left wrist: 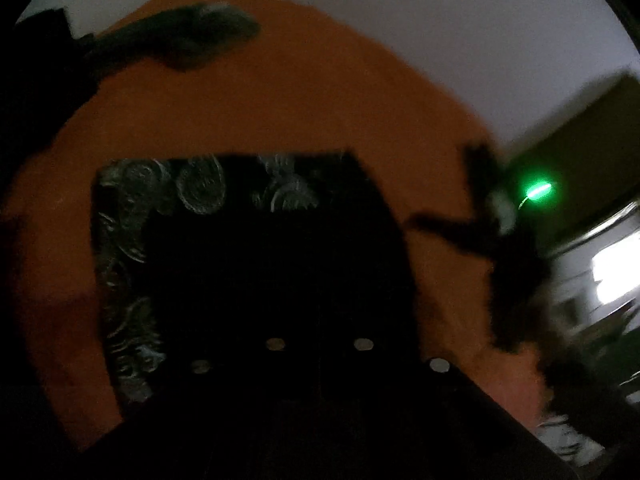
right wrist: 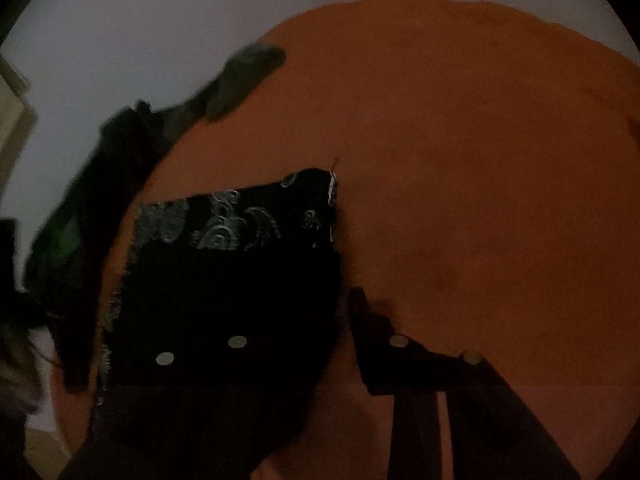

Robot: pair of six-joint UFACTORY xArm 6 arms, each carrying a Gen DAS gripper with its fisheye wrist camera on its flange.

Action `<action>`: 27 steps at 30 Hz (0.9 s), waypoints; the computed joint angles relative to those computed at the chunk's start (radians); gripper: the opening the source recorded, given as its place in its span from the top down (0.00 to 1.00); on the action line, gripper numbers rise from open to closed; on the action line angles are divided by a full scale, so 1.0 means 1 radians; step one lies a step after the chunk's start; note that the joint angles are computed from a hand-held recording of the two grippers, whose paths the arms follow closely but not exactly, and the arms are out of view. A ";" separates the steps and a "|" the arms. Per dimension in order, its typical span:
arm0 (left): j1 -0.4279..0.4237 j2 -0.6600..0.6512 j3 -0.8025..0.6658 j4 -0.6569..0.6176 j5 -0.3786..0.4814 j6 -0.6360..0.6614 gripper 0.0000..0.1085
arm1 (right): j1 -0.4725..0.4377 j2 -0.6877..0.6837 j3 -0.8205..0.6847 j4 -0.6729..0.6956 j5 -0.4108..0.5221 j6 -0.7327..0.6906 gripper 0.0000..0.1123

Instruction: Fold clothes

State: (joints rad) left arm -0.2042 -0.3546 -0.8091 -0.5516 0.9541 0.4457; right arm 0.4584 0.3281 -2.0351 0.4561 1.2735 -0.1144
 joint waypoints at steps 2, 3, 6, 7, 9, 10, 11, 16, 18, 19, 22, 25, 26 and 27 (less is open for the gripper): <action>0.017 0.047 0.024 0.139 -0.066 -0.074 0.95 | -0.024 -0.056 0.077 0.103 -0.004 -0.028 0.74; 0.041 0.074 0.029 0.163 -0.088 -0.087 0.97 | -0.032 -0.094 0.137 0.154 -0.011 -0.053 0.74; 0.133 0.129 0.010 0.103 -0.106 -0.063 0.98 | -0.045 -0.202 0.313 0.283 0.000 -0.130 0.74; 0.135 0.119 0.009 0.145 -0.131 -0.096 0.98 | -0.045 -0.235 0.365 0.312 0.011 -0.150 0.74; 0.134 0.096 -0.003 0.214 -0.140 -0.150 0.97 | -0.021 -0.274 0.438 0.248 0.022 -0.172 0.74; 0.134 0.075 -0.013 0.186 -0.092 -0.145 0.97 | 0.002 -0.281 0.460 0.155 0.012 -0.153 0.74; 0.137 0.055 -0.020 0.138 -0.041 -0.125 0.96 | 0.009 -0.276 0.468 0.093 0.022 -0.112 0.76; -0.002 -0.217 0.114 -0.032 0.201 -0.011 0.96 | 0.007 -0.414 0.540 0.234 -0.036 -0.132 0.77; -0.137 -0.291 0.206 0.124 0.183 -0.087 0.96 | 0.007 -0.441 0.571 0.357 0.012 -0.187 0.77; -0.165 -0.312 0.258 0.197 0.176 -0.112 0.96 | 0.016 -0.450 0.571 0.386 0.039 -0.189 0.77; -0.020 -0.370 0.381 0.162 0.174 -0.101 0.98 | 0.100 -0.483 0.656 0.222 0.044 -0.111 0.76; 0.063 -0.401 0.350 0.150 0.217 -0.134 0.98 | 0.148 -0.564 0.737 0.095 0.031 -0.102 0.80; 0.051 -0.435 0.338 0.141 0.245 -0.126 0.97 | 0.133 -0.606 0.772 0.137 0.025 -0.146 0.80; 0.041 -0.464 0.322 0.114 0.281 -0.103 0.97 | 0.102 -0.636 0.777 0.220 0.060 -0.177 0.80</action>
